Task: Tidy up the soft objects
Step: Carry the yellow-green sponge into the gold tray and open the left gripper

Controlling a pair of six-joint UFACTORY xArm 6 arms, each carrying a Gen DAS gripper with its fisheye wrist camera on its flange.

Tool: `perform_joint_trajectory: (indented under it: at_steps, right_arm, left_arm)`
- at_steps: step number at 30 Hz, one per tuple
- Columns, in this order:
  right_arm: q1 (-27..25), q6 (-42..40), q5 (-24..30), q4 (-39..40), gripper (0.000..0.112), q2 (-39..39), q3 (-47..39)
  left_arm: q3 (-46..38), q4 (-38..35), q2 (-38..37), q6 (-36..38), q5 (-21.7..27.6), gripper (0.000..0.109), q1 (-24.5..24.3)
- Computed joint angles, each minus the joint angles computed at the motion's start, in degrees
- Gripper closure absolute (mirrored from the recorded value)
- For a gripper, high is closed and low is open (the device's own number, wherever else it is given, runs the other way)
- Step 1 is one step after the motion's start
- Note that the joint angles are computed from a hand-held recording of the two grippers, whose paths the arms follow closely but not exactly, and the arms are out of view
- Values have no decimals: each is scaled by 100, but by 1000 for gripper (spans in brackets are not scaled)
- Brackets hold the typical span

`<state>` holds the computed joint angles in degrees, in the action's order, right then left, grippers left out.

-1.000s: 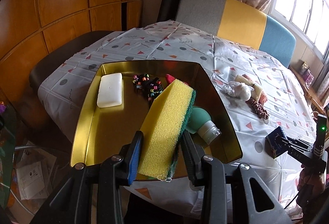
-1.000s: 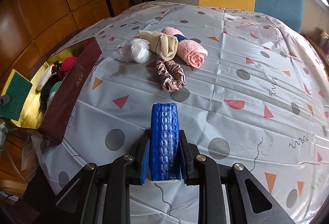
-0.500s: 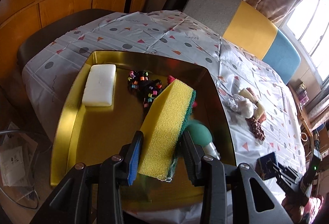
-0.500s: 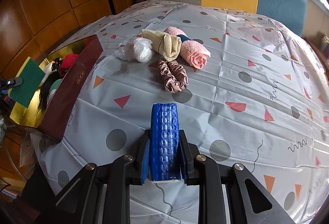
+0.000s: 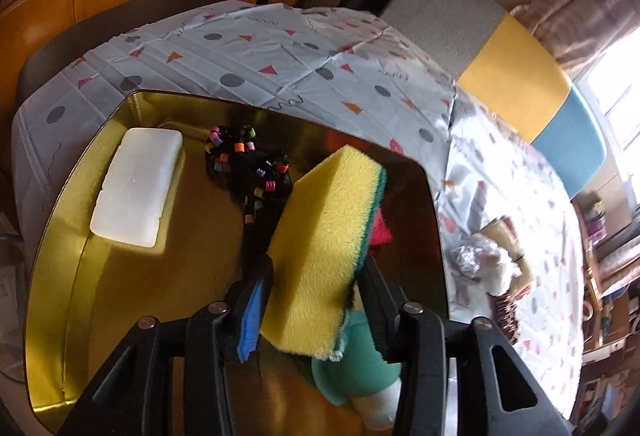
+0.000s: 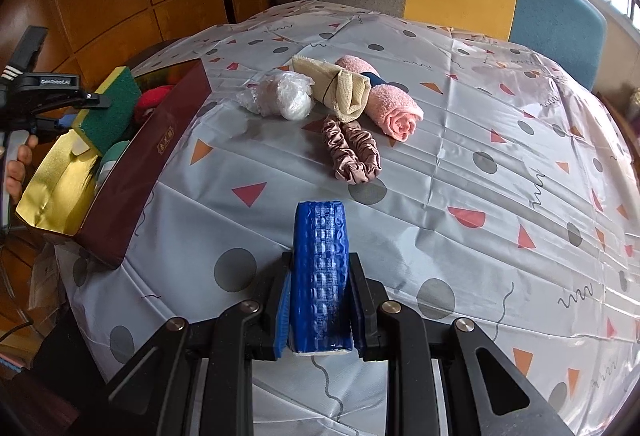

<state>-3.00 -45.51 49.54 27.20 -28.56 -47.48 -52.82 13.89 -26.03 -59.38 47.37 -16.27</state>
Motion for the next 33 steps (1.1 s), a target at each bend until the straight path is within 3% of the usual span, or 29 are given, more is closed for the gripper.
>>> perform_joint_trajectory:
  at_steps: [8, 16, 20, 23, 33]
  right_arm:
    - [20, -53, -75, 17, 88, -26, 46]
    - [35, -43, -121, 7, 88, -61, 85]
    - [30, -44, -118, 15, 88, -61, 88]
    - [20, -45, -111, 7, 88, -68, 83]
    - [45, -70, -225, -10, 88, -100, 156]
  left_arm:
    - [241, 648, -461, -230, 387, 48, -401]
    - [294, 1371, -878, -755, 965, 47, -962]
    - [249, 1261, -815, -405, 773, 47, -1039]
    - [176, 1343, -806, -571, 775, 47, -1110]
    - [-170, 2450, -996, -1450, 2374, 47, -2157]
